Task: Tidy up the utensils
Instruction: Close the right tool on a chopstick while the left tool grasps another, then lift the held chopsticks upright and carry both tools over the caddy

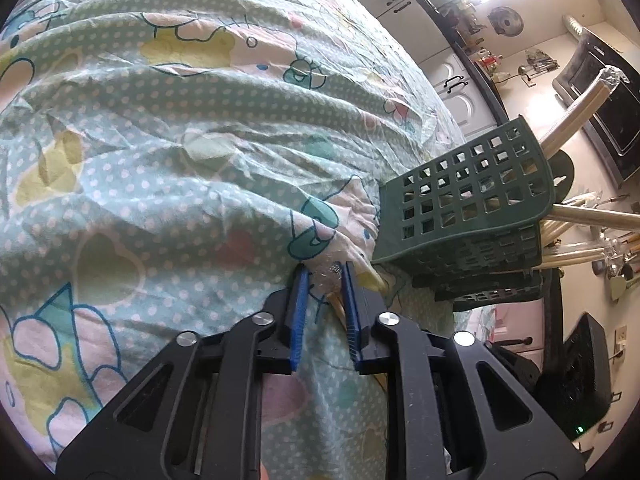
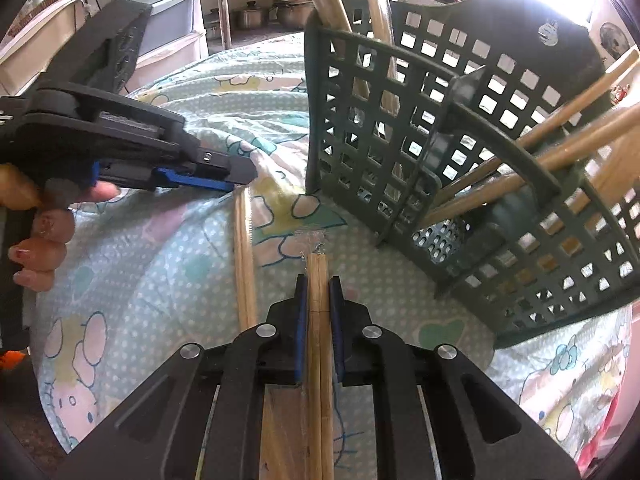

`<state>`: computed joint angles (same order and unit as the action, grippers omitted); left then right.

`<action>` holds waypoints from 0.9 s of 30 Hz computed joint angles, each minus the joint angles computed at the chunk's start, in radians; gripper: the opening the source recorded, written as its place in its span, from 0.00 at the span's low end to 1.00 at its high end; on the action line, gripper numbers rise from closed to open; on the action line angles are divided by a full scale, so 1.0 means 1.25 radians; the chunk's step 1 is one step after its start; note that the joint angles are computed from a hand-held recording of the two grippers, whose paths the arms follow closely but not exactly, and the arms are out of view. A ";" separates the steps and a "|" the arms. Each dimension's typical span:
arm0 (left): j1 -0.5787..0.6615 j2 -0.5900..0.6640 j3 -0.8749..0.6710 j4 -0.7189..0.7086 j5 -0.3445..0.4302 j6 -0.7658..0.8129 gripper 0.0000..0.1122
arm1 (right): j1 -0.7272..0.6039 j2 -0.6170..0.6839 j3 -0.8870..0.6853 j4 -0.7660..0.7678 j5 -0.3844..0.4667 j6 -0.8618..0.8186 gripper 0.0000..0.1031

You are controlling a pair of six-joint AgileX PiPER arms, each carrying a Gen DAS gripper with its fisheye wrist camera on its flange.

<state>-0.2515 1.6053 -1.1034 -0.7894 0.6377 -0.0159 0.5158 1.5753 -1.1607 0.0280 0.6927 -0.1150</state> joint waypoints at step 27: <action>-0.056 -0.217 -0.011 -0.010 -0.018 0.082 0.00 | -0.035 -0.225 0.028 0.049 -0.035 0.030 0.07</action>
<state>-0.3213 1.3343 -1.1173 -0.8020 0.6149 0.0872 0.4721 1.2940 -1.1263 0.0891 0.6494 -0.0780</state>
